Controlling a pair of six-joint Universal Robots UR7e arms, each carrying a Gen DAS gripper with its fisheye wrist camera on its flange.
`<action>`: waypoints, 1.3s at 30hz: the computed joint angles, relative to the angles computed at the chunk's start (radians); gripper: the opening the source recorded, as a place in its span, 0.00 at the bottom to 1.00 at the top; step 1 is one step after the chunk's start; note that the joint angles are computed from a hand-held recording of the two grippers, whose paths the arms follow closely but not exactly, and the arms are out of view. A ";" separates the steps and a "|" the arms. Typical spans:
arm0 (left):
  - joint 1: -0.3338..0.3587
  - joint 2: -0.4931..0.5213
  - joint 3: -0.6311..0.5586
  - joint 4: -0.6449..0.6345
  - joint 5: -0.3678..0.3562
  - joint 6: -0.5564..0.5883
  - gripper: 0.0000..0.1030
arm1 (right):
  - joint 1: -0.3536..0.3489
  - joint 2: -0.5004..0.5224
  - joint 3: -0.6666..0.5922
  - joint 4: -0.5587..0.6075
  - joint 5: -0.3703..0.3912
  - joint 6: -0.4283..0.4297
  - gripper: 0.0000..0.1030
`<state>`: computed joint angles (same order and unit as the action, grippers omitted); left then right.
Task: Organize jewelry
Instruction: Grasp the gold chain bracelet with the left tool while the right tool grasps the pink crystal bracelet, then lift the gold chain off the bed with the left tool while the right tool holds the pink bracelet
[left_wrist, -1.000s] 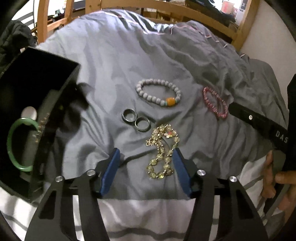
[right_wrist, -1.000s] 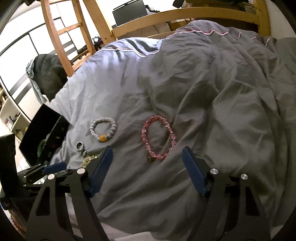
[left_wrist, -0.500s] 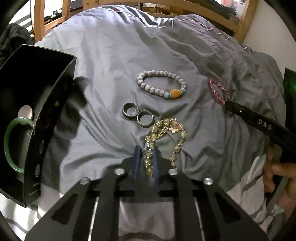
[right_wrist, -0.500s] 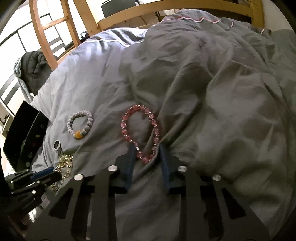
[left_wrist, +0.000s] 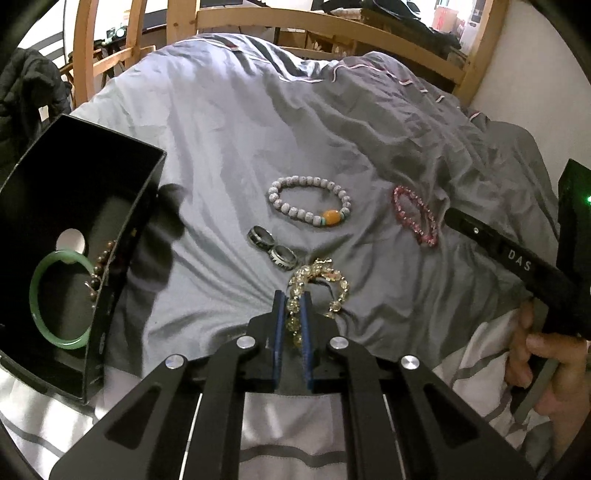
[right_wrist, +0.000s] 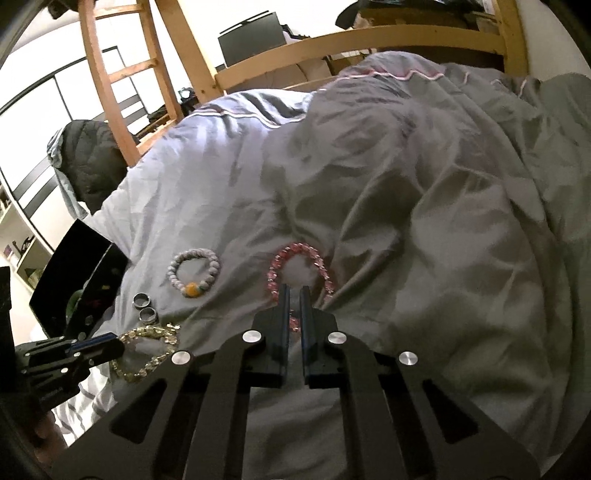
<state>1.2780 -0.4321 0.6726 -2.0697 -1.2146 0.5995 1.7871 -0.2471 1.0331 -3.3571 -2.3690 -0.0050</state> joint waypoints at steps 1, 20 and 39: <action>0.000 -0.005 0.004 -0.003 -0.001 0.000 0.08 | 0.003 0.003 -0.007 0.000 -0.003 -0.010 0.05; -0.006 -0.049 0.028 -0.030 -0.036 -0.003 0.08 | -0.020 0.055 -0.133 0.301 -0.048 0.041 0.21; -0.004 -0.030 0.028 0.015 0.002 0.003 0.20 | 0.037 -0.001 -0.013 0.013 0.018 -0.060 0.11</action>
